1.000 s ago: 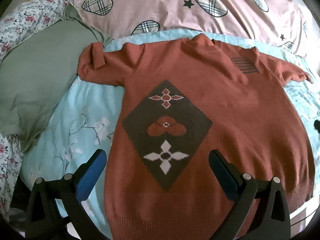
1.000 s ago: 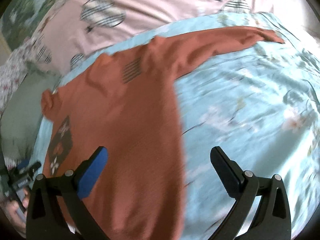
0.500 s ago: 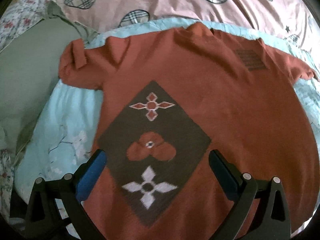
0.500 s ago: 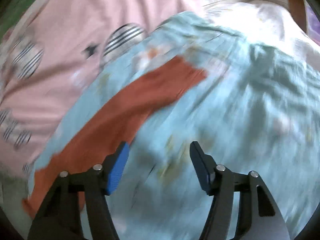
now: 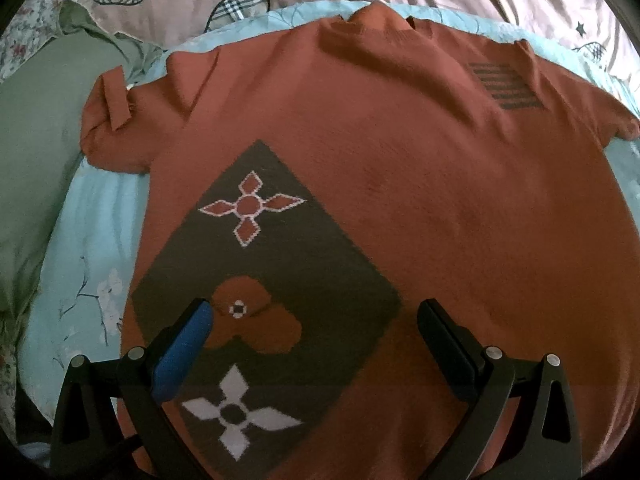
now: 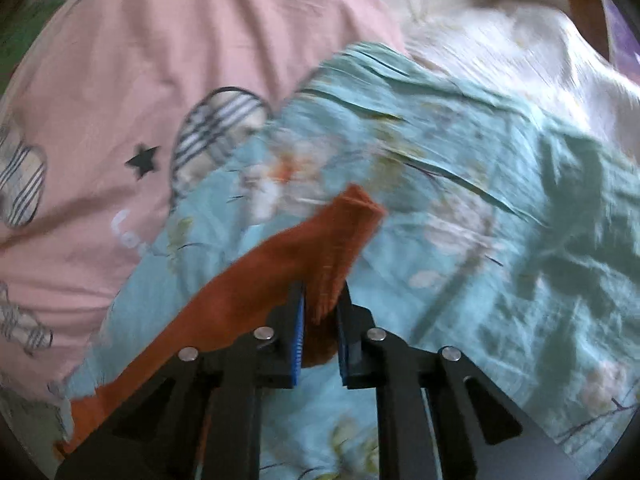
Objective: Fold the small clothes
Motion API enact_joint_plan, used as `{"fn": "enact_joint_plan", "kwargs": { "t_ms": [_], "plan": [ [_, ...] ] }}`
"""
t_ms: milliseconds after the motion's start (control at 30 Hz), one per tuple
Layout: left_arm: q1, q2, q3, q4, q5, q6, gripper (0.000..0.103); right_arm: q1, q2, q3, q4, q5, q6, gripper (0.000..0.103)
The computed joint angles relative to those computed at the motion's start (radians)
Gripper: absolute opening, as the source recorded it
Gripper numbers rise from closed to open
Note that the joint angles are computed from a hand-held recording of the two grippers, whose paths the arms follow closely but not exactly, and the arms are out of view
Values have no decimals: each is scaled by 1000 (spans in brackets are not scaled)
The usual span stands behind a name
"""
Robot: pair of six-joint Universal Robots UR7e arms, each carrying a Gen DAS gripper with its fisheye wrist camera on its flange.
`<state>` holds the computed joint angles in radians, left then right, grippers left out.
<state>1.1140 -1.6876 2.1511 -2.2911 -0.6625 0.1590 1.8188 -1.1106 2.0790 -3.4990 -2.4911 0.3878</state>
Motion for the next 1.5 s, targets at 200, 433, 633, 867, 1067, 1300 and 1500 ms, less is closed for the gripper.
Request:
{"fn": "enact_joint_plan", "kwargs": {
  "t_ms": [200, 433, 633, 867, 1067, 1300, 1500],
  "plan": [
    [3, -13, 4, -5, -6, 14, 102, 111, 90, -83, 36, 24, -104, 10],
    [11, -51, -1, -6, -40, 18, 102, 228, 272, -251, 149, 226, -130, 9],
    [33, -87, -13, 14, -79, 7, 102, 271, 499, -476, 299, 496, -83, 9],
    [72, -103, -50, 15, -138, 10, 102, 299, 779, -821, 492, 669, -59, 9],
    [118, -81, -82, -18, -197, 41, 102, 292, 956, -1070, 660, 794, -24, 14],
    [177, 38, -180, -65, -283, 60, 102, 272, 914, -962, 581, 873, 8, 61],
    [217, 223, -325, -87, -355, 73, 102, 286, 760, -709, 400, 773, 33, 62]
  ]
}}
